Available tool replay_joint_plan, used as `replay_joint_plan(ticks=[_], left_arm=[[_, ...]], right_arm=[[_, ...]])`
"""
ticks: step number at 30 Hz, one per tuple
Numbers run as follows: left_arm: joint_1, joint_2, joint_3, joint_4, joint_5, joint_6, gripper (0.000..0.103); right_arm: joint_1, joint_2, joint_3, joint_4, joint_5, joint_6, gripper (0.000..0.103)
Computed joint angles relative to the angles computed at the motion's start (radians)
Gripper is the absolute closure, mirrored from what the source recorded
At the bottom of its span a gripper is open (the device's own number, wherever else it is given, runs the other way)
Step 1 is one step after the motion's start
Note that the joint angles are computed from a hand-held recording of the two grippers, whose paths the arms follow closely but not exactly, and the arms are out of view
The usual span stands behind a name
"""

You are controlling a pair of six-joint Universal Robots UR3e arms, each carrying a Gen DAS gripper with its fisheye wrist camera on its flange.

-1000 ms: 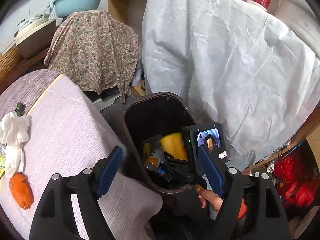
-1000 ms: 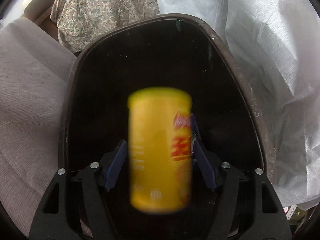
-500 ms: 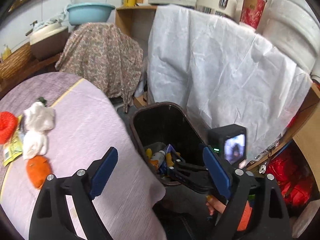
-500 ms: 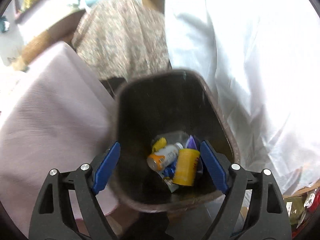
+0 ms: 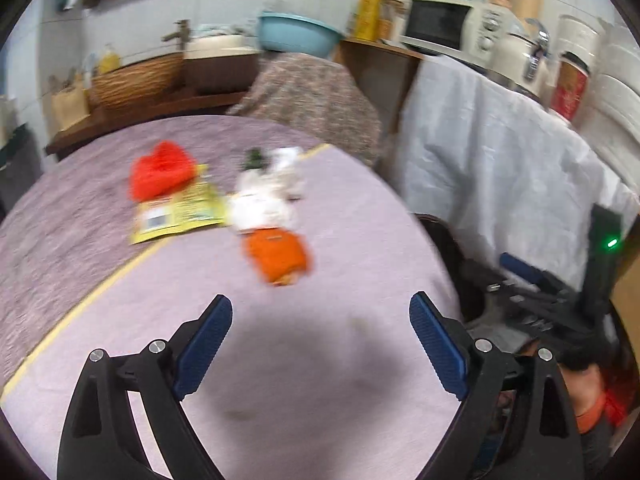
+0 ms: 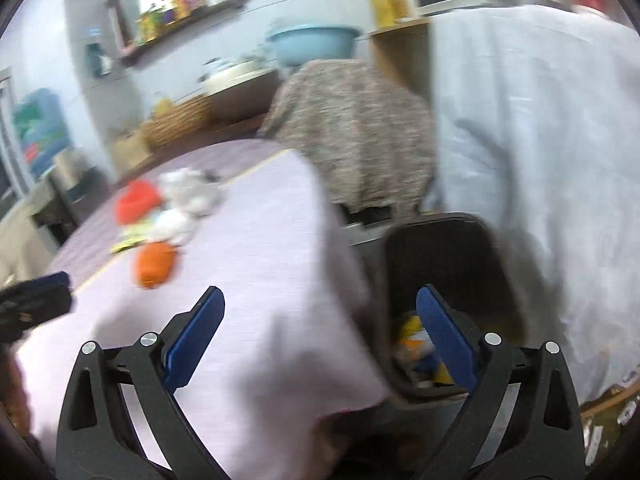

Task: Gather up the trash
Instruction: 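Grasp the orange peel with the right tool and lift it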

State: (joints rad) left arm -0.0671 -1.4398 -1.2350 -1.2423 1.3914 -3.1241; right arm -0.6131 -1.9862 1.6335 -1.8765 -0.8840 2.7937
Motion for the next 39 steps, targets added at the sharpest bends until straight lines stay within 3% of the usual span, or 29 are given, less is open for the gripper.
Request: replay_joint_plan(ticks=[3, 8, 13, 19, 21, 25, 28, 29, 32, 36, 39], left_arm=[[0.131, 0.131, -0.121, -0.018, -0.017, 0.047, 0.014], [0.34, 0.299, -0.257, -0.075, -0.066, 0.143, 0.014], [0.528, 0.396, -0.297, -0.179, -0.175, 0.24, 0.014], [0.603, 0.434, -0.313, -0.232, -0.221, 0.303, 0.014], [0.618, 0.443, -0.314, -0.244, -0.232, 0.32, 0.014], [0.635, 0.443, -0.311, -0.26, -0.251, 0.34, 0.014], [0.629, 0.435, -0.307, -0.255, -0.248, 0.343, 0.014], [0.625, 0.432, -0.306, -0.251, -0.246, 0.341, 0.014], [0.607, 0.409, -0.297, -0.243, -0.241, 0.334, 0.014], [0.564, 0.372, -0.283, -0.206, -0.222, 0.316, 0.014], [0.527, 0.328, -0.249, -0.189, -0.221, 0.297, 0.014]], right_arm=[[0.084, 0.043, -0.065, 0.034, 0.015, 0.008, 0.008], [0.346, 0.171, -0.182, -0.035, -0.127, 0.097, 0.008], [0.577, 0.348, -0.358, -0.044, -0.292, 0.153, 0.008], [0.746, 0.575, -0.612, 0.014, -0.462, 0.193, 0.009], [0.779, 0.642, -0.69, 0.035, -0.513, 0.206, 0.017], [0.782, 0.729, -0.798, 0.095, -0.514, 0.227, 0.025], [0.772, 0.734, -0.794, 0.091, -0.498, 0.245, 0.045], [0.772, 0.734, -0.791, 0.092, -0.497, 0.247, 0.056], [0.764, 0.718, -0.758, 0.078, -0.485, 0.235, 0.067], [0.719, 0.634, -0.644, 0.043, -0.399, 0.229, 0.076], [0.69, 0.557, -0.557, 0.023, -0.365, 0.216, 0.078]])
